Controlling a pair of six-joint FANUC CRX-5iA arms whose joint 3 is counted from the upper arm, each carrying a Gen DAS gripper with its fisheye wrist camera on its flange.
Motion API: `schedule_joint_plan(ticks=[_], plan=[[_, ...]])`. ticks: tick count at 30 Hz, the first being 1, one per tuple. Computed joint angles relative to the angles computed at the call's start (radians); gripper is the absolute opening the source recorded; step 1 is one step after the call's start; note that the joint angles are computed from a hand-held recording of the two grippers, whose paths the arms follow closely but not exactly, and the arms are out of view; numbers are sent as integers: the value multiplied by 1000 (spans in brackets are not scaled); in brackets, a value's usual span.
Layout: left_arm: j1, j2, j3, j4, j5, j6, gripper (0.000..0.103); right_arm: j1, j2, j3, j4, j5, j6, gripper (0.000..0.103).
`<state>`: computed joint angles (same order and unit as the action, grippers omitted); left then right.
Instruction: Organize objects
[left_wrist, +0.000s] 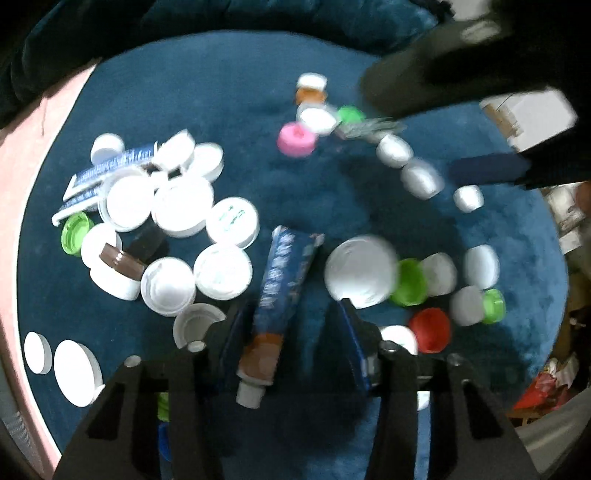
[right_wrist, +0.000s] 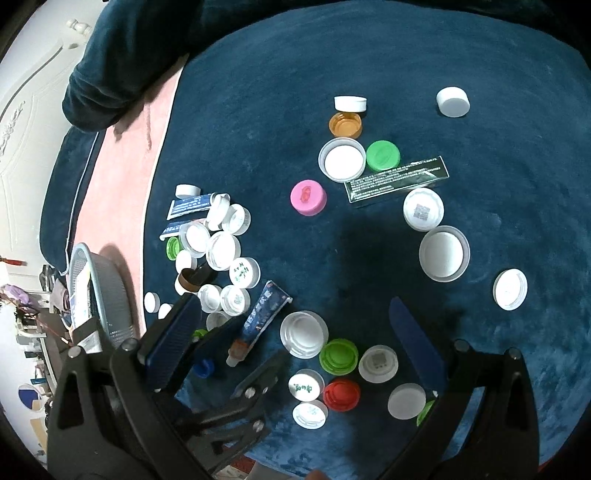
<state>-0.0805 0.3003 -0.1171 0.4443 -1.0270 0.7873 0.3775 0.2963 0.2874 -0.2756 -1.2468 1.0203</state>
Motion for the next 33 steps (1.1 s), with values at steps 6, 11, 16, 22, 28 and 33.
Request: schedule_joint_plan(ticks=[6,11,16,22,28,33], plan=[[8,-6,-4,13,-5,15,20,-6,0,-8,11,5,-17,103],[2,-21,16,-6,-9,87,19,-22,3,-9,10,7,-25,103],[34,-68,-5,69,29,94,18,-67,-3,-28,41,51,-101,103],[57,-63,10,54,30,123,18,-122,27,-34,40,124,-245,102],[96,-48,-5,86,17,81,19,-107,122,33,88,73,-284,86],[102,-35,-5,116,19,59,19,-100,131,23,65,121,-267,38]])
